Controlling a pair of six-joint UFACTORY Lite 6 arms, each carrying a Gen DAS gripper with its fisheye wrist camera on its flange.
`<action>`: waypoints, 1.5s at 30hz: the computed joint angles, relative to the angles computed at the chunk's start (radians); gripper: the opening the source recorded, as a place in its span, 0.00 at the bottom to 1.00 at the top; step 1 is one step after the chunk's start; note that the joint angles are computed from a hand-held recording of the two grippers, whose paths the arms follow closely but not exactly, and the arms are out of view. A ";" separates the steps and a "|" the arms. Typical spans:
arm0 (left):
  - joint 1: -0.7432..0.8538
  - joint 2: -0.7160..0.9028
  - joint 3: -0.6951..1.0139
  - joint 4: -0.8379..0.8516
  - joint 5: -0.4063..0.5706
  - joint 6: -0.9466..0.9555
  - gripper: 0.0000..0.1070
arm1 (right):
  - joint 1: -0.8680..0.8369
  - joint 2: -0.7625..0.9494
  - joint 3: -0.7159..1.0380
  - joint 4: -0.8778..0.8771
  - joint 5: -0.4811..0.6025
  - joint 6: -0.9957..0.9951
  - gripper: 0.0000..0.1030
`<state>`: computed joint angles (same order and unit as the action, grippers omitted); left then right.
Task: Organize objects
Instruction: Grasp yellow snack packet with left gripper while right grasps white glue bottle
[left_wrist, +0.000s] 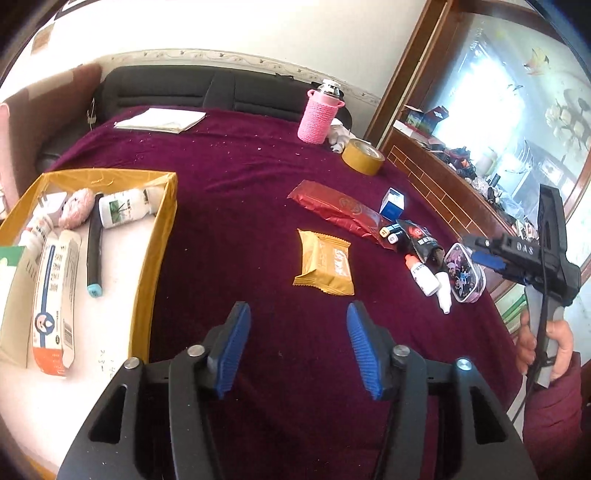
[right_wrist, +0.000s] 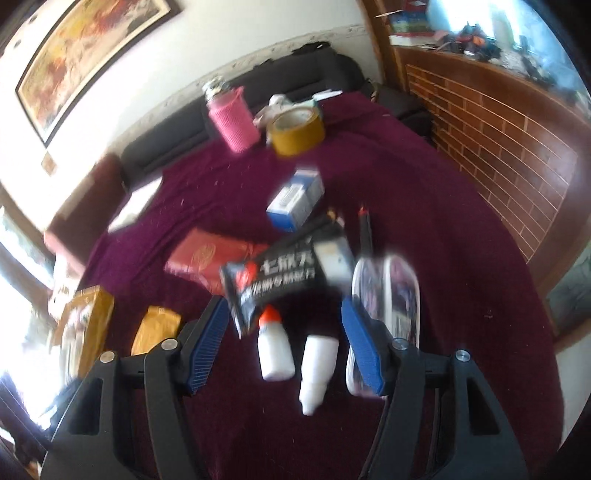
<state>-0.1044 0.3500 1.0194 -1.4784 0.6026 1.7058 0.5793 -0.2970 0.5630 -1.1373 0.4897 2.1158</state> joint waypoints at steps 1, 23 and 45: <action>0.001 0.010 0.006 0.007 -0.004 -0.008 0.46 | 0.007 0.021 0.013 0.035 -0.017 -0.056 0.61; -0.352 0.293 0.393 0.395 -0.386 -0.452 0.64 | 0.022 0.534 0.250 -0.066 -0.114 -0.050 0.24; -0.175 0.111 0.198 0.009 -0.146 -0.073 0.36 | 0.058 0.361 0.130 -0.487 -0.245 0.460 0.24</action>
